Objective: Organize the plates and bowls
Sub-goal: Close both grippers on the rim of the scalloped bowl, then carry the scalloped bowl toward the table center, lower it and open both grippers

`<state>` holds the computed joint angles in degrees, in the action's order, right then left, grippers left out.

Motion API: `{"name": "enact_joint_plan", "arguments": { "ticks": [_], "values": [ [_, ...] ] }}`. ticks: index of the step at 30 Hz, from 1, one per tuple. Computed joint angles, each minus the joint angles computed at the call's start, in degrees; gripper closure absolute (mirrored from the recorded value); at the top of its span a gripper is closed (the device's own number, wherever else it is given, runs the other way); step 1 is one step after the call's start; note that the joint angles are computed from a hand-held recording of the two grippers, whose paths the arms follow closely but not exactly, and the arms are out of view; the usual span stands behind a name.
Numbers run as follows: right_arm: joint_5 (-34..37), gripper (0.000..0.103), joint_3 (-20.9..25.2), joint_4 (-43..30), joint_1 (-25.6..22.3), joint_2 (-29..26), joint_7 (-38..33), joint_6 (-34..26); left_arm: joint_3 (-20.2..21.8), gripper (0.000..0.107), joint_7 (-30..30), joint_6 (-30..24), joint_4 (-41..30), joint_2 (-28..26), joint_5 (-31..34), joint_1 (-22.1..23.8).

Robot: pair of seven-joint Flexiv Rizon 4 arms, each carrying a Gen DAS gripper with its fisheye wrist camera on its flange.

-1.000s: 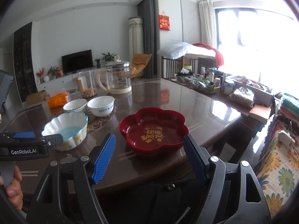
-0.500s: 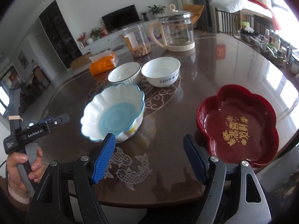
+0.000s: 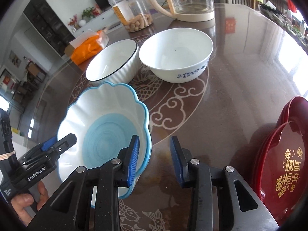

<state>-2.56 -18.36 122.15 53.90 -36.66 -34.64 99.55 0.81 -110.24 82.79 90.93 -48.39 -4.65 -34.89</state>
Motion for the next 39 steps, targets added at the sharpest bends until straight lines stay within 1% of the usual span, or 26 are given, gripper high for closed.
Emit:
{"name": "enact_joint_plan", "arguments": {
  "ticks": [1,2,4,5,7,8,10,11,13,16,18,21,24,26,28,30,32,34,35,36,37,38,39],
  "values": [
    [-0.3,0.079,1.4,-0.5,-1.5,-0.2,-0.4,0.2,-0.1,0.097,-0.3,0.6,0.1,-0.2,-0.2,0.2],
    [-0.4,0.082,2.4,-0.7,-2.5,-0.3,-0.6,0.5,-0.8,0.097,-0.2,1.5,0.5,-0.3,-0.4,0.8],
    [-0.5,0.085,3.5,-1.3,-3.6,-0.6,-1.0,0.7,-3.1,0.098,0.7,3.1,1.4,-0.4,-1.1,2.5],
    [-0.6,0.086,4.6,-1.5,-4.6,-0.6,-1.2,0.9,-2.9,0.098,0.9,3.3,1.5,-0.4,-1.3,2.3],
    [-0.6,0.089,8.3,-2.3,-7.8,-1.1,-2.1,1.6,-2.3,0.098,0.8,3.4,1.5,-0.4,-1.7,1.7],
    [-0.8,0.090,8.4,-2.4,-7.9,-1.3,-1.9,1.7,-2.5,0.098,0.7,3.5,1.9,-0.2,-2.1,1.8],
    [-0.6,0.090,5.4,-2.4,-4.9,-1.3,-2.0,0.6,-2.6,0.098,0.3,3.5,3.0,0.4,-2.7,1.6],
    [-0.5,0.090,5.2,-2.2,-4.6,-1.2,-2.0,0.6,-2.3,0.098,-0.2,3.9,3.8,0.8,-2.8,1.2],
    [0.0,0.090,6.0,-1.4,-5.0,-0.8,-2.3,2.4,-1.4,0.098,-1.1,5.6,6.1,1.9,-2.6,0.1],
    [0.8,0.089,3.1,0.4,-1.1,0.8,-3.6,2.4,0.0,0.097,-2.9,8.3,10.1,4.1,-2.7,-1.7],
    [1.1,0.089,2.3,1.5,0.6,1.9,-4.5,2.3,1.1,0.097,-4.2,10.1,12.6,5.4,-3.1,-3.1],
    [1.5,0.089,3.7,2.6,0.6,3.0,-5.3,2.9,3.1,0.097,-5.9,11.4,15.6,7.0,-3.7,-5.7],
    [2.6,0.089,5.1,3.3,0.1,2.8,-5.7,4.0,3.0,0.095,-6.4,11.6,17.5,7.8,-4.3,-6.7],
    [3.2,0.089,6.0,3.3,-0.5,2.4,-5.9,4.3,3.7,0.094,-6.7,11.3,17.6,7.6,-4.4,-7.8],
    [3.8,0.089,6.3,3.2,-0.7,2.0,-6.1,4.4,3.2,0.093,-6.8,11.0,17.6,7.1,-4.5,-7.8],
    [3.9,0.089,5.8,3.4,-0.3,1.8,-6.5,4.1,5.5,0.093,-7.6,11.5,17.1,6.7,-4.5,-10.1],
    [4.1,0.089,7.1,3.3,-1.7,1.5,-6.9,4.8,5.4,0.092,-7.6,11.8,17.0,6.5,-4.5,-10.1],
    [4.2,0.088,8.5,3.3,-3.2,1.1,-7.2,5.1,6.4,0.092,-8.0,12.1,16.7,6.2,-4.7,-11.1],
    [4.6,0.088,8.4,3.4,-3.0,0.8,-7.4,6.3,6.6,0.092,-7.9,12.6,16.8,6.1,-4.6,-11.3],
    [5.0,0.085,8.4,3.3,-2.8,0.5,-7.8,6.9,7.3,0.092,-7.8,12.7,16.7,5.9,-4.6,-12.0],
    [5.7,0.084,7.8,3.3,-2.0,0.3,-8.1,7.6,8.7,0.086,-7.9,12.6,16.5,5.8,-4.7,-13.2],
    [6.9,0.079,6.0,3.5,-0.1,0.2,-8.4,7.8,9.4,0.082,-7.8,13.0,16.4,5.7,-4.6,-13.8],
    [8.1,0.058,4.5,3.9,1.7,0.4,-8.8,8.3,11.0,0.065,-8.1,13.0,16.5,5.8,-4.9,-15.0]
  ]
}}
